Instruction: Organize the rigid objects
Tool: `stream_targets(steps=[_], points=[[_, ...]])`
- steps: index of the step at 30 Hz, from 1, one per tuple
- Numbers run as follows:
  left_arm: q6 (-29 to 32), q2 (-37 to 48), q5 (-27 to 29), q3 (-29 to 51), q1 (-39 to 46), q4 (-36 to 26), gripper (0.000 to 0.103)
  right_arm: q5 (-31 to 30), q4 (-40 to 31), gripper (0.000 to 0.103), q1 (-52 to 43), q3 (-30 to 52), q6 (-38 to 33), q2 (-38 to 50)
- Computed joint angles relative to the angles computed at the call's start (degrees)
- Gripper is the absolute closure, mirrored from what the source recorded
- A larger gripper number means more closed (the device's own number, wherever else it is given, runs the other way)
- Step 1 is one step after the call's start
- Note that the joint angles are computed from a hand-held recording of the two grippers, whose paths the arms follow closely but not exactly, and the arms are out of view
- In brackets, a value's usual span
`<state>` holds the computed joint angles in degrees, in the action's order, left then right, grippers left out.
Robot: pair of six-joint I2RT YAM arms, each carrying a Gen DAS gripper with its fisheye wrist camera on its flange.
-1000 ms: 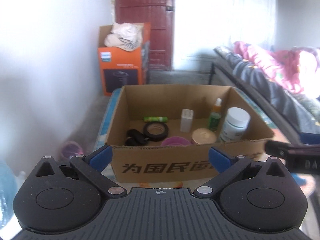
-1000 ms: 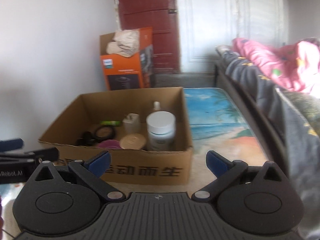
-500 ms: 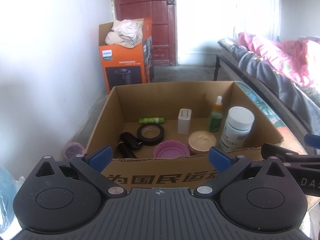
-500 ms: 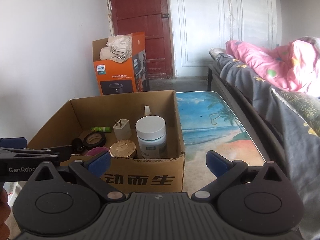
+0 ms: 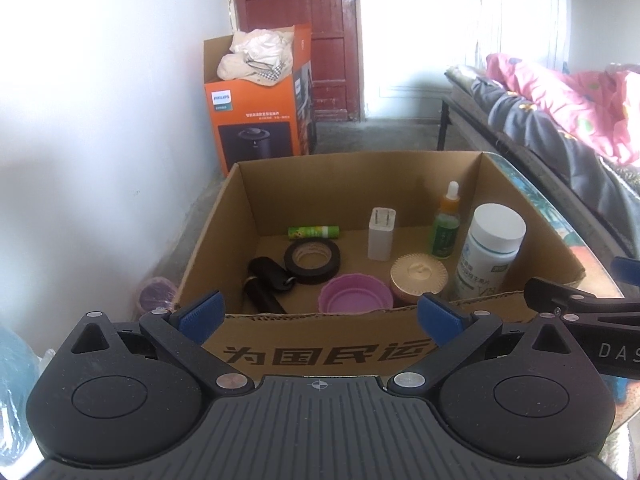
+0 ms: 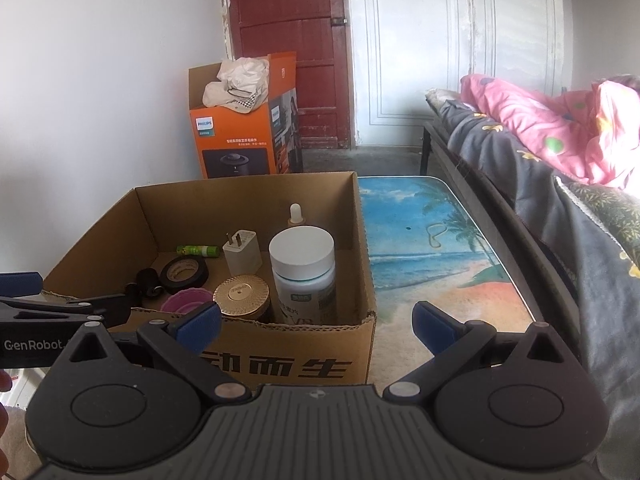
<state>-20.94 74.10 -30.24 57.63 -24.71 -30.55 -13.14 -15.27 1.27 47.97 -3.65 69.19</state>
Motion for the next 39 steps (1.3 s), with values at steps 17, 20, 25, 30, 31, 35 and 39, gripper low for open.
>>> stream_targets(steps=[17,20,25,30,31,35,39], points=[[-0.08,-0.56,0.94,0.18,2.16,-1.62,0.001,2.61,-1.1,0.0,2.63,1.46,0.32,0.92],[-0.09,-0.42,1.06,0.23,2.4,-1.56,0.001,2.87,-1.02,0.0,2.88,1.58,0.38,1.14],[-0.03,-0.45,1.0,0.11,2.47,-1.47,0.001,2.76,-0.95,0.0,2.78,1.85,0.25,1.59],[-0.36,-0.3,0.99,0.23,2.32,-1.62,0.001,2.84,-0.75,0.0,2.79,1.9,0.27,1.86],[-0.36,-0.24,1.06,0.26,2.36,-1.61,0.001,2.89,-0.79,0.0,2.79,1.94,0.23,1.88],[-0.82,0.14,0.93,0.47,2.02,-1.82,0.001,3.32,-0.62,0.0,2.78,1.79,0.29,1.91],[-0.93,0.2,0.83,0.53,1.93,-1.84,0.001,3.23,-0.56,0.0,2.48,1.64,0.27,1.74]])
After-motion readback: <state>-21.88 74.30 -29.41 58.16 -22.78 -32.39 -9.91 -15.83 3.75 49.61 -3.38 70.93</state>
